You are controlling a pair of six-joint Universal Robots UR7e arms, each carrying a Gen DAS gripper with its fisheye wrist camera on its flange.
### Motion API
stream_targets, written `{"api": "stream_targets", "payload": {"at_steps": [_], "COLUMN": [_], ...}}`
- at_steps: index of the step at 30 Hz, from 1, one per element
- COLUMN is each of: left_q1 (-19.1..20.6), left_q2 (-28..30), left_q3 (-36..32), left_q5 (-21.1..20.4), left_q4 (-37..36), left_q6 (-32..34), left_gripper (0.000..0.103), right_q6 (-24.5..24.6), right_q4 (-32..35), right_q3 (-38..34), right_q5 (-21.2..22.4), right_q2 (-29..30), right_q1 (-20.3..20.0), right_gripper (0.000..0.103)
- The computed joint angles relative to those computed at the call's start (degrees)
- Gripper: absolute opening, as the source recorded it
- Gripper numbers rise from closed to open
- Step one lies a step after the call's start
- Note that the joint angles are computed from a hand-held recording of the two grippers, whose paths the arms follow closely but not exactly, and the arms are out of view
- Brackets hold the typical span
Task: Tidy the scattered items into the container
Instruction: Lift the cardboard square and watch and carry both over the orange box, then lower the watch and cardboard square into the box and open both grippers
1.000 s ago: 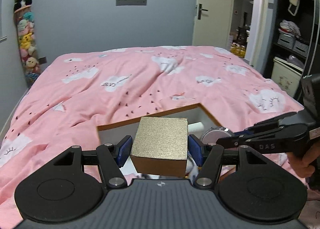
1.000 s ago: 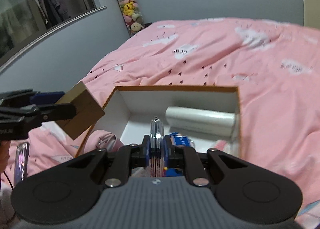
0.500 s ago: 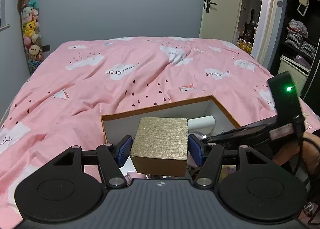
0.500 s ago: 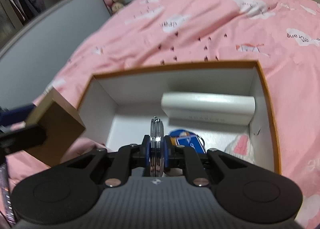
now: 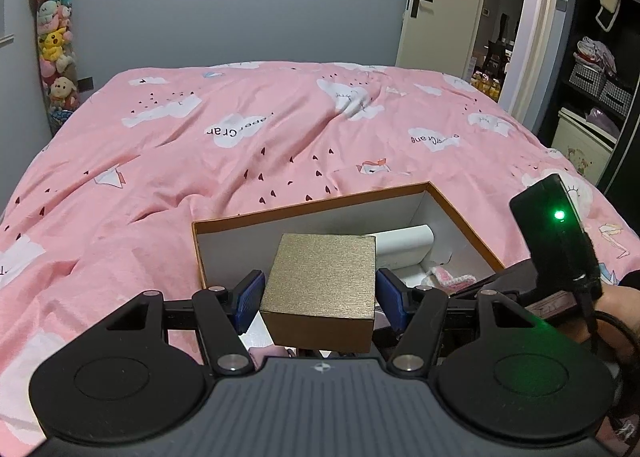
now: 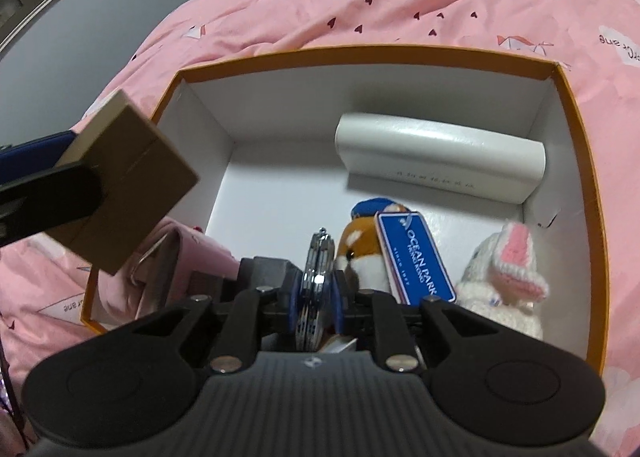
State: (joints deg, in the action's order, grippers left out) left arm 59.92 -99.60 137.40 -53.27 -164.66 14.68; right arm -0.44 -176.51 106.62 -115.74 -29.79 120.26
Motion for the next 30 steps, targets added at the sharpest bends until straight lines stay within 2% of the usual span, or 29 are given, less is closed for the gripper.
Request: {"api": "stream_targets", "payload": {"at_steps": [11,14,18,21,30], "left_q1": [1.5,2.5,3.9,4.8,6.6], "left_q2": [5.3,7.2,11.0,13.8,20.4], "left_q3": [-2.5,-4.3,-6.8,-8.3,-12.9], "left_q5": [2.4,2.2,3.9,6.1,10.5], "left_q4": [-0.8,0.9,2.8,3.5,9.0], "left_q6": [2.7,3.2,3.5,1.5,-4.0], "left_gripper": [0.071,0.071,0.071,0.071,0.071], "right_q6": [-0.2,-1.1,-4.0,-4.5,-4.6], "right_q4": [-2.8,-7.6,-15.2,-18.3,-21.9], "right_q3": [1.5,2.9,5.1,6.9,9.5], "right_q5": [2.6,4.0,1.6,1.5,2.0], "right_q2": [-1.4,-2.0,-2.1,-2.5,-3.0], "right_q1": [-1.1,-1.2,0.0,0.2,-0.4], "right_gripper": [0.018,0.021,0.021,0.021,0.022]}}
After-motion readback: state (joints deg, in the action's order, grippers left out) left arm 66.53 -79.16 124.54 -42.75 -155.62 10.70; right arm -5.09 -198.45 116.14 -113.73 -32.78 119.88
